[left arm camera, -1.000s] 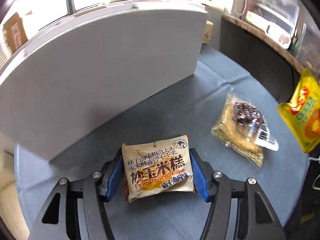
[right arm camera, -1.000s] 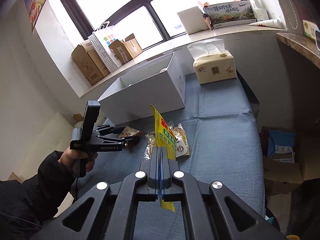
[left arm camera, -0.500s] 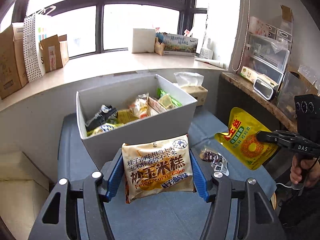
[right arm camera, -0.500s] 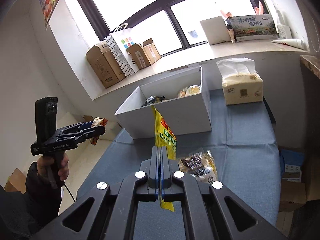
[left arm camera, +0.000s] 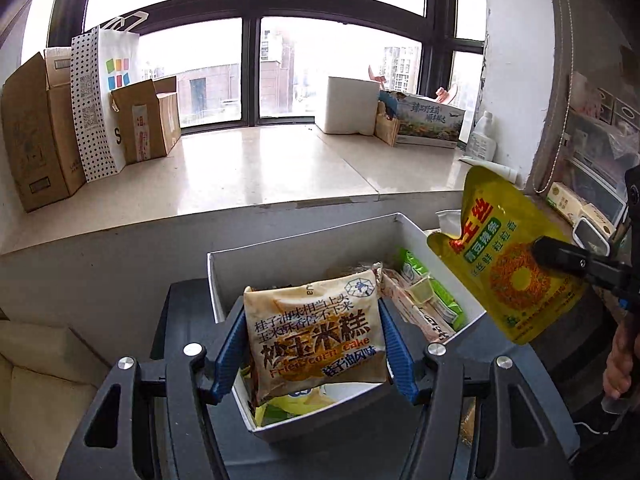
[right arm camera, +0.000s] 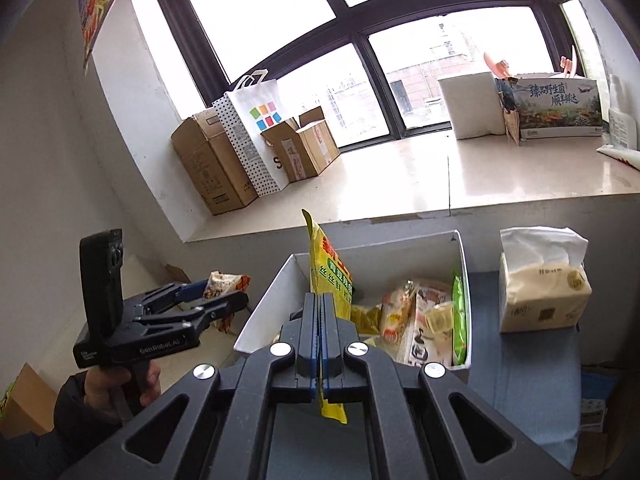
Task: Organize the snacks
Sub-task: 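Carry both packets into the white box and open both grippers, then grasp the clear meat snack packet with the right gripper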
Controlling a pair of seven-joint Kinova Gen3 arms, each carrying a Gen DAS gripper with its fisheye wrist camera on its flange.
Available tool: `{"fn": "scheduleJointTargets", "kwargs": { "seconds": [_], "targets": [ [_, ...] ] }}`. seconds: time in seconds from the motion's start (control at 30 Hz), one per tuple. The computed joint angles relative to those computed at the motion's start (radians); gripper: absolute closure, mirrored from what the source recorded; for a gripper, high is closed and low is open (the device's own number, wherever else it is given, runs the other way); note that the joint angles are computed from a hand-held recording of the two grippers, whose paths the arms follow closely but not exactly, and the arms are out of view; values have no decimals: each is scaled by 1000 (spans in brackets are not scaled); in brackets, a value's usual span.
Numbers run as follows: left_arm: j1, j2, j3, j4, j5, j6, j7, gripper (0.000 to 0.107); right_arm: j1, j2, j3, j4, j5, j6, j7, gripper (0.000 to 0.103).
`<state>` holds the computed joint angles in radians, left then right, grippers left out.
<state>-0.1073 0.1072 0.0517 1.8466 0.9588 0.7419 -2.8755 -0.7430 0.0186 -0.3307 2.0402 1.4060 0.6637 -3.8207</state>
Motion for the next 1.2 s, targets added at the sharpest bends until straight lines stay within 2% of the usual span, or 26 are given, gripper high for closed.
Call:
{"fn": "scheduleJointTargets", "kwargs": {
  "seconds": [0.1, 0.17, 0.2, 0.23, 0.27, 0.3, 0.4, 0.5, 0.6, 0.67, 0.8, 0.87, 0.97, 1.1, 1.2],
  "targets": [
    [10, 54, 31, -29, -20, -44, 22, 38, 59, 41, 40, -37, 23, -80, 1, 103],
    [36, 92, 31, -64, -89, -33, 84, 27, 97, 70, 36, -58, 31, -85, -2, 99],
    [62, 99, 18, -66, -120, -50, 111, 13, 140, 84, 10, -70, 12, -94, 13, 93],
    [69, 99, 23, -56, -135, -79, 122, 5, 175, 95, -11, -77, -10, -100, 12, 57],
    [57, 96, 37, -43, -134, -93, 117, 5, 201, 97, -22, -72, -16, -121, -5, 8],
    [27, 99, 63, -35, -121, -90, 98, 5, 209, 92, -21, -59, -6, -140, -36, 0],
    [10, 98, 72, -18, -111, -92, 80, 5, 222, 98, -57, -43, 11, -106, -67, 0],
    [-4, 93, 74, -11, -101, -81, 77, 5, 248, 112, -111, -62, -68, -47, 13, 0],
    [-21, 86, 70, -5, -71, -46, 53, 5, 203, 101, -73, -60, -103, -36, 39, 0],
    [-20, 74, 63, 1, -71, -36, 52, 5, 190, 99, -79, -72, -137, -4, 81, 0],
    [-46, 20, 45, 56, -21, 7, -28, 5, 92, 70, -37, -52, -152, 18, 123, 0],
    [-35, -4, 3, 80, -33, 52, -21, 5, 57, 51, -38, -27, -166, 17, 138, 0],
    [-64, -51, -33, 156, 2, 124, -107, 5, -60, 37, -18, 16, -176, 88, 99, 0],
    [-84, -115, -98, 269, 42, 181, -231, 5, -162, 34, -70, 98, -164, 172, -60, 0],
    [-111, -115, -153, 322, 35, 295, -271, 5, -274, 28, -42, 153, -188, 181, -182, 0]
  ]
}}
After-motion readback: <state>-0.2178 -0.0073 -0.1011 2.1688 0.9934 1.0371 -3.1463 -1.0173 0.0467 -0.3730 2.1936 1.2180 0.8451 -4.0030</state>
